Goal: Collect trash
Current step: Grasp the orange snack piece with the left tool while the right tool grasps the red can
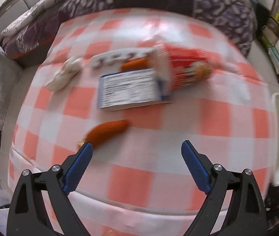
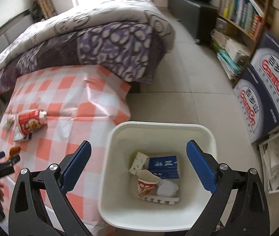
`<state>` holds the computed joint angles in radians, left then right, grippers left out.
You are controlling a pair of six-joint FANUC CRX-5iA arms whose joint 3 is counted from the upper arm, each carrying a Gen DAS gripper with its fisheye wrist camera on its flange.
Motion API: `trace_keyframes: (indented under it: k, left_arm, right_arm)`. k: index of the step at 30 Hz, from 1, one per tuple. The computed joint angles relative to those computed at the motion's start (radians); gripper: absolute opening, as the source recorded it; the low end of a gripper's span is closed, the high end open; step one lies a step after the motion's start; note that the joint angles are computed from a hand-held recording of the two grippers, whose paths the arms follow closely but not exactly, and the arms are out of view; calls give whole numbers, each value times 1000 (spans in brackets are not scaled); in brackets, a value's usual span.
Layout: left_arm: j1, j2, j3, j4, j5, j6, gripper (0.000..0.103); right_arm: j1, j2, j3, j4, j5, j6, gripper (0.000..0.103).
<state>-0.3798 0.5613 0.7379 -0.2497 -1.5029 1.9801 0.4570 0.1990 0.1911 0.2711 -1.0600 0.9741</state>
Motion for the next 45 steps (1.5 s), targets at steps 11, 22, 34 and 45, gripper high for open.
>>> trace_keyframes:
  k: [11, 22, 34, 45]
  left_arm:
    - [102, -65, -198, 103, 165, -172, 77]
    - [154, -133, -326, 275, 284, -276, 23]
    - [254, -293, -502, 440, 506, -304, 23]
    - [269, -284, -490, 406, 513, -242, 23]
  right_arm:
    - [88, 54, 21, 32, 24, 108, 94]
    - [158, 83, 6, 2, 167, 352, 94]
    - [241, 292, 208, 10, 272, 792, 94]
    - [238, 490, 521, -123, 20, 1033, 68]
